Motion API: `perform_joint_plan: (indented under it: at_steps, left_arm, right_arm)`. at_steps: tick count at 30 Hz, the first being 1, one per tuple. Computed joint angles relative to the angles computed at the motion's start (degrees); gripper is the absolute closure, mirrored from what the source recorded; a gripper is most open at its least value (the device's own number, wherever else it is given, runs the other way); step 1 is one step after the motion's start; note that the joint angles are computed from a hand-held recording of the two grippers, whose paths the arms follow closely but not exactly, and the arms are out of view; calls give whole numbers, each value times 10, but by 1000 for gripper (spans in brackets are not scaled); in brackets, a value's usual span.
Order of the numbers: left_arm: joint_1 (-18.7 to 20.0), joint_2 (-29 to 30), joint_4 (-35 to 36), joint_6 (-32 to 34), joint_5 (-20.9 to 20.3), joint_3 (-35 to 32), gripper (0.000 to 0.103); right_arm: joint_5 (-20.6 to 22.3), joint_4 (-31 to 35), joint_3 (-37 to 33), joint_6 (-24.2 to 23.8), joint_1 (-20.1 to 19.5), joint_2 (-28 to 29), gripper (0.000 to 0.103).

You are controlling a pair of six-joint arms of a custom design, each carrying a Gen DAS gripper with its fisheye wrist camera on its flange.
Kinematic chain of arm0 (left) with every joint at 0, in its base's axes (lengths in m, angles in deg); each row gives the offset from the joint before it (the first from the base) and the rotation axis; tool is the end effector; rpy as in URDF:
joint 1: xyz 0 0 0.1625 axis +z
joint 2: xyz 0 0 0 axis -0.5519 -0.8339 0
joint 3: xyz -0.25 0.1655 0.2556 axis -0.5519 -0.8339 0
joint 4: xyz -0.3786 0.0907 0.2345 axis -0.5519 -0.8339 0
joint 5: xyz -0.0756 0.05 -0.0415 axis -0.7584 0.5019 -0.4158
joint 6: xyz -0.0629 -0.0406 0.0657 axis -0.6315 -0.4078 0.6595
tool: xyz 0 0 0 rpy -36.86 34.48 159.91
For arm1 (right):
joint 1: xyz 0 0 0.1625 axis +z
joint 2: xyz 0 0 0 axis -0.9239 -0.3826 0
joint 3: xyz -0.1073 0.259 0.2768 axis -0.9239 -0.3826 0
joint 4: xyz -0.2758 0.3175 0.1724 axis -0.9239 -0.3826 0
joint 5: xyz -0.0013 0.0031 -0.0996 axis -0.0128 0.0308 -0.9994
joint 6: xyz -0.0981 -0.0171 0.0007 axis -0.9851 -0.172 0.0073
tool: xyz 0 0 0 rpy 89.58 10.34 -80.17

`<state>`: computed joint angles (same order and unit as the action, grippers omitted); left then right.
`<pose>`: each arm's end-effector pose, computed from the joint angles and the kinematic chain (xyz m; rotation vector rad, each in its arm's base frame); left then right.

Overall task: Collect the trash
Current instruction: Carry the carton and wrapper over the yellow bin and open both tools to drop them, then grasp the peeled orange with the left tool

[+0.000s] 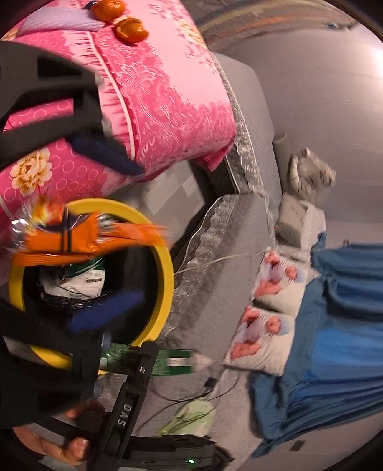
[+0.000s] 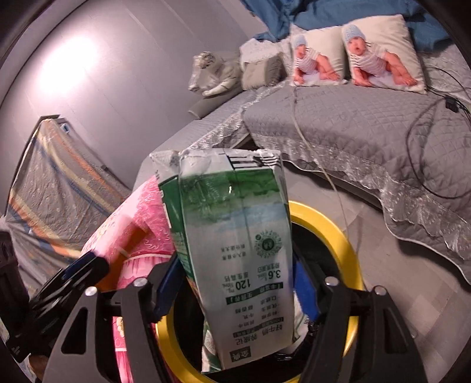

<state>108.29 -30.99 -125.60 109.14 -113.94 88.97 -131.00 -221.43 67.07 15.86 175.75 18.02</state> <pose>-0.0060 -0.6760 0.3510 0.8700 2.3495 -0.8884 0.2977 -0.6282 -0.0276 -0.0467 -2.5860 1.2667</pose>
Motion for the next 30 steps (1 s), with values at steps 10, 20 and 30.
perform_joint_plan:
  at_steps: [10,20,30]
  left_arm:
    - [33,-13,26,-12,34,-14,11]
    - [81,-49,23,10,58,-39,10]
    - [166,-36,-56,181,59,-140,10]
  right_arm:
    - [27,-10,27,35,-7,-12,16]
    - [74,75,-49,2,25,33,16]
    - [93,152,-136,-42,57,88,16]
